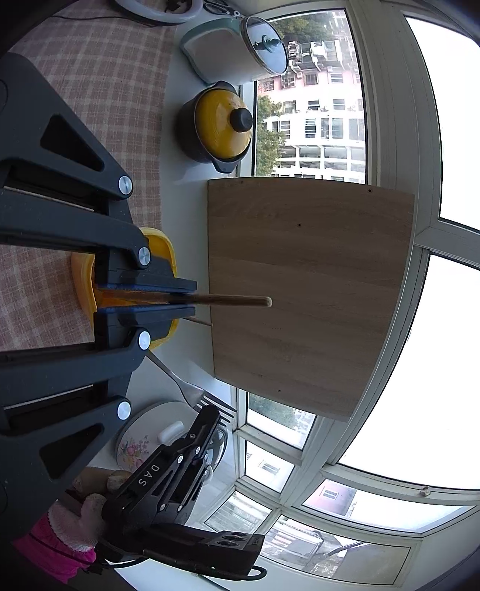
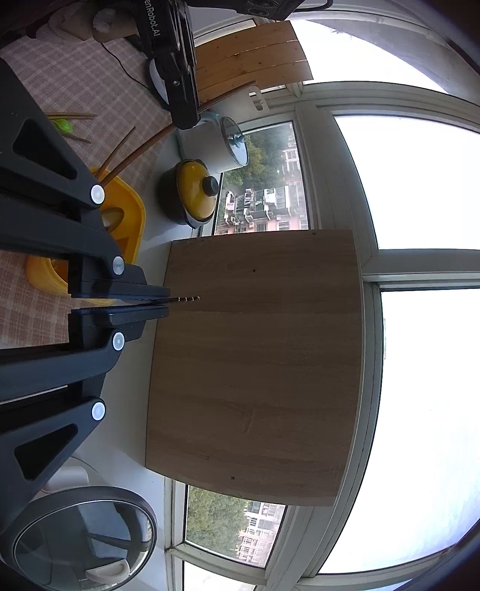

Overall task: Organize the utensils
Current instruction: 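Carry the chopstick and fork upright over the yellow container, then open both tools to drop the chopstick and fork into the container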

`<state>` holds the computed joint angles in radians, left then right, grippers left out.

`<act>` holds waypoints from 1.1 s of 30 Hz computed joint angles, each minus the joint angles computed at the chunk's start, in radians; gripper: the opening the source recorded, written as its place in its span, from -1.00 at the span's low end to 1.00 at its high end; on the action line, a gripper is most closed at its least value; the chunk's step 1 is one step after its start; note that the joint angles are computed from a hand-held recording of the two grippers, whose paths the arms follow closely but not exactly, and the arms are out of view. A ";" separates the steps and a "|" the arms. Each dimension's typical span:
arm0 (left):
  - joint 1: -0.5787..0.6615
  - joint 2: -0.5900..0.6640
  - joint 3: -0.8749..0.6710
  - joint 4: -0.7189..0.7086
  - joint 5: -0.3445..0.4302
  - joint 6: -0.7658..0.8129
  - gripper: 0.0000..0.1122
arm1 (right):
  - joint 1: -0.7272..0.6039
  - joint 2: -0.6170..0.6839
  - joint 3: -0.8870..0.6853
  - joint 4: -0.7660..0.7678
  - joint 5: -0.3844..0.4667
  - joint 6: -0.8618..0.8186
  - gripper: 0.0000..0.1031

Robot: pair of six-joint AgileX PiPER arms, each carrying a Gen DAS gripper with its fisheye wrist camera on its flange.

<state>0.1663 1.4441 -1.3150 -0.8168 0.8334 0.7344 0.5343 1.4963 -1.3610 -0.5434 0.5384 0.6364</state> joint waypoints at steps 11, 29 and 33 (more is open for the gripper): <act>-0.050 0.045 0.023 0.035 -0.038 -0.016 -0.94 | -0.058 0.029 0.032 0.128 -0.047 -0.069 -1.00; -0.075 0.054 0.067 0.079 -0.052 -0.027 -0.94 | -0.090 0.066 0.052 0.291 -0.065 -0.167 -0.99; -0.072 0.055 0.069 0.077 -0.047 -0.026 -0.94 | -0.096 0.073 0.046 0.318 -0.058 -0.180 -0.97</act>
